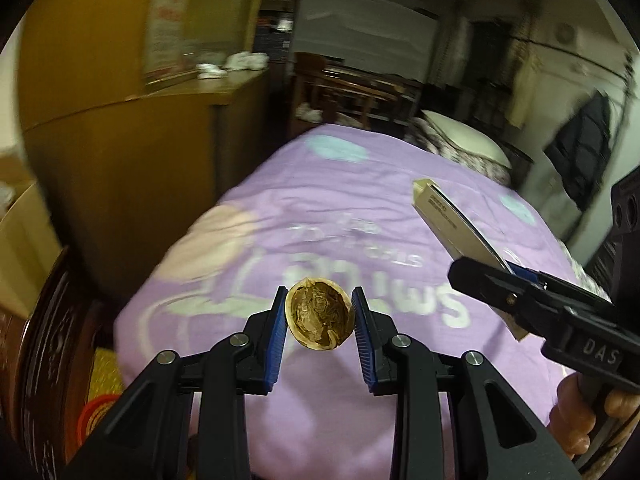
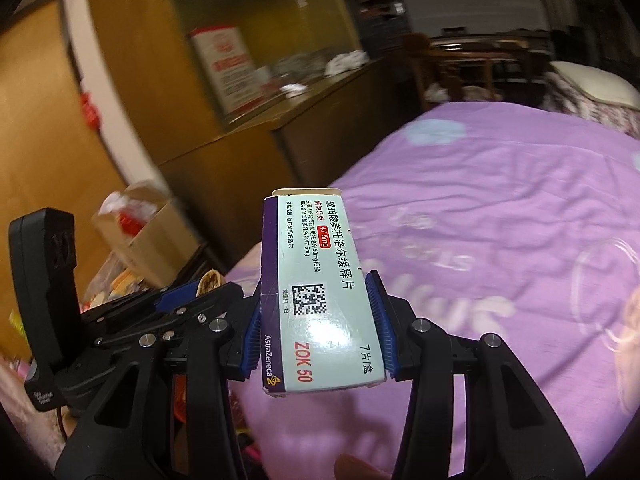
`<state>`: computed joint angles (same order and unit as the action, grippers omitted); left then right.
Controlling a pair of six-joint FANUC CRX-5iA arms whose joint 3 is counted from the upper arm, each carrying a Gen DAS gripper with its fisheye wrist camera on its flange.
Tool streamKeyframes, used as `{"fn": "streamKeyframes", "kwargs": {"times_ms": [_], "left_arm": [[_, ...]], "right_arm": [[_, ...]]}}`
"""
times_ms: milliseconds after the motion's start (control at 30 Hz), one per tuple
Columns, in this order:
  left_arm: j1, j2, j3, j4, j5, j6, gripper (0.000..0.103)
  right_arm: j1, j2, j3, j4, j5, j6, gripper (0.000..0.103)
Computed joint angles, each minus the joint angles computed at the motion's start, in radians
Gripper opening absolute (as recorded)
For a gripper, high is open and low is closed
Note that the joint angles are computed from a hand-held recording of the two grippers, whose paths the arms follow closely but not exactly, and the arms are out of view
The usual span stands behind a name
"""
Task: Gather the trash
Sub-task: 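Carry the walnut shell and medicine box over the red wastebasket with both tools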
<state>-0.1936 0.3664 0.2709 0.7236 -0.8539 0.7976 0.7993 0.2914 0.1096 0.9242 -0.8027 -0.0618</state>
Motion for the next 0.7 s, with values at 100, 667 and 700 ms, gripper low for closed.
{"fn": "streamKeyframes", "kwargs": {"times_ms": [100, 667, 700], "left_arm": [[0.046, -0.013, -0.014, -0.017, 0.011, 0.044, 0.031], [0.266, -0.052, -0.043, -0.169, 0.03, 0.274, 0.031], [0.27, -0.052, -0.038, -0.184, 0.027, 0.29, 0.031]], "right_arm": [[0.006, 0.063, 0.099, -0.068, 0.025, 0.106, 0.047], [0.027, 0.507, 0.892, -0.577, -0.116, 0.744, 0.047], [0.026, 0.548, 0.969, -0.611, -0.149, 0.779, 0.047]]}}
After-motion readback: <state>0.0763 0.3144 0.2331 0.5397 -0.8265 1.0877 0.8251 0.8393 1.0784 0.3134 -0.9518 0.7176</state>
